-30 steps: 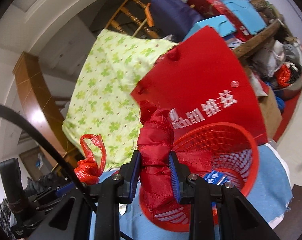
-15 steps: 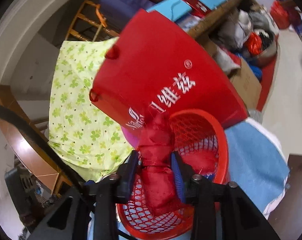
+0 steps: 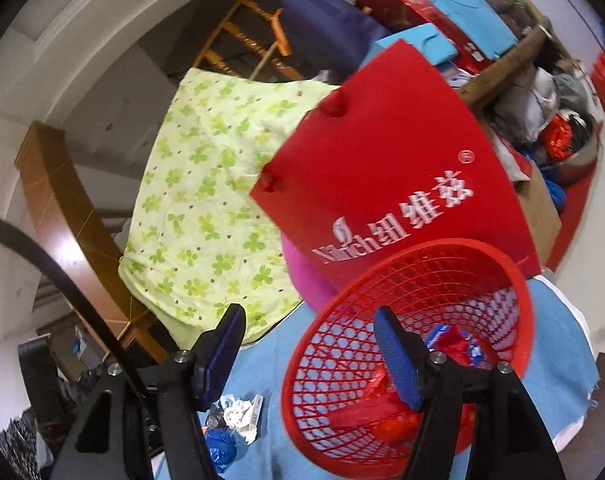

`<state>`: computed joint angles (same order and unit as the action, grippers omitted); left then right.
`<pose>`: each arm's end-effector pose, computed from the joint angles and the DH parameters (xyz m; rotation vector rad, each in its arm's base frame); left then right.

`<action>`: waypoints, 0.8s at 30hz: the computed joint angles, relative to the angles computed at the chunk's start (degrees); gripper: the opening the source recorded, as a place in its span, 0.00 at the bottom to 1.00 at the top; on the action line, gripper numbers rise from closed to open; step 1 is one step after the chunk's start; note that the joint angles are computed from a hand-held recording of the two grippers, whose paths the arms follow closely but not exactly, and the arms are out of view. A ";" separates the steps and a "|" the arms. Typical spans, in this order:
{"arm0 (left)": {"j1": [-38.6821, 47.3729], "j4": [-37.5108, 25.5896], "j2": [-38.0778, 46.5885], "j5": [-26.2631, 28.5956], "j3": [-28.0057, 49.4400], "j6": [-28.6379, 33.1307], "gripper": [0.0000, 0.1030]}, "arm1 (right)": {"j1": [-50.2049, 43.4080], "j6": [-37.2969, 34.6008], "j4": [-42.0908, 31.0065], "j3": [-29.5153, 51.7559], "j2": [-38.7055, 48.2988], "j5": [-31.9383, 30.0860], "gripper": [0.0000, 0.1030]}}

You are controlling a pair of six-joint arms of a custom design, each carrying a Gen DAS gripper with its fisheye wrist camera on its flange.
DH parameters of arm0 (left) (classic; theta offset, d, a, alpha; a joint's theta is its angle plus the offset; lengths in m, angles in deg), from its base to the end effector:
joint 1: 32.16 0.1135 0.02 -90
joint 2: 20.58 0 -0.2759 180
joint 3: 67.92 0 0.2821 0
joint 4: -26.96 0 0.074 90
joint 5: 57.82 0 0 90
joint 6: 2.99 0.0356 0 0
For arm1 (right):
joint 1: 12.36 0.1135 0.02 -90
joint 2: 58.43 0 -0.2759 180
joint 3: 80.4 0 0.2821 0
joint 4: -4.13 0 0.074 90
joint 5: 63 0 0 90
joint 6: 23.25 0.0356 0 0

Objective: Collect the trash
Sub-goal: 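Move both open grippers back over the remaining trash on the blanket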

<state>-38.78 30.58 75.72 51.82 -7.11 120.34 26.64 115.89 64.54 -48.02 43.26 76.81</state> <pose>0.3674 -0.0547 0.1672 0.8998 1.8890 -0.0834 0.2280 0.1496 0.1048 0.7590 1.5069 0.4101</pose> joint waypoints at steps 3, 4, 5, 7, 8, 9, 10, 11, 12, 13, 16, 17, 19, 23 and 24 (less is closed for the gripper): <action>3.41 0.24 -0.07 0.77 0.21 -0.02 0.57 | 0.95 -2.43 -0.03 2.43 1.28 -0.29 0.68; 4.14 0.14 0.18 0.89 0.65 -0.13 0.57 | 1.11 -3.18 -0.05 3.13 1.63 -0.58 0.68; 5.47 -0.06 0.42 1.30 1.08 -0.23 0.57 | 1.56 -4.27 -0.60 4.37 2.11 -0.53 0.68; 8.01 -0.69 1.05 2.19 2.09 -0.41 0.57 | 2.29 -6.14 -2.32 7.06 3.11 -0.64 0.68; 9.21 -0.83 1.48 2.57 2.66 -0.50 0.57 | 2.64 -7.28 -3.17 8.83 3.89 -1.14 0.68; 10.52 -0.84 2.03 2.94 3.31 -0.64 0.57 | 2.86 -7.94 -4.03 10.20 4.47 -1.39 0.68; 11.31 -0.82 2.43 3.16 3.73 -0.69 0.57 | 3.05 -8.53 -5.50 12.02 5.15 -1.88 0.68; 12.52 -1.06 3.11 3.51 4.60 -0.85 0.57 | 3.18 -9.05 -6.93 13.99 6.02 -2.80 0.68; 13.59 -1.43 3.80 3.92 5.54 -1.07 0.57 | 3.32 -9.55 -8.13 15.93 6.96 -3.62 0.68; 14.54 -1.67 4.40 4.24 6.29 -1.30 0.57 | 3.37 -9.89 -9.02 17.23 7.57 -4.03 0.68; 16.64 -2.09 5.85 4.97 7.96 -1.72 0.57 | 3.72 -11.16 -12.50 22.26 10.08 -5.45 0.68; 17.43 -2.11 6.49 5.24 8.69 -1.91 0.57 | 3.73 -11.20 -13.44 23.69 10.87 -6.04 0.68; 18.59 -2.45 7.57 5.80 9.97 -2.20 0.57 | 3.58 -10.75 -15.52 26.36 12.30 -7.40 0.68; 20.67 -3.00 9.81 6.82 12.43 -2.99 0.57 | 3.28 -10.05 -18.77 30.43 14.66 -9.37 0.68; 20.96 -3.02 10.21 6.93 12.79 -3.18 0.57 | 3.22 -9.88 -19.67 31.39 15.18 -9.80 0.68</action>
<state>-17.81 27.56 85.93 58.75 5.68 117.16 29.86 106.01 44.87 -16.63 58.44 67.01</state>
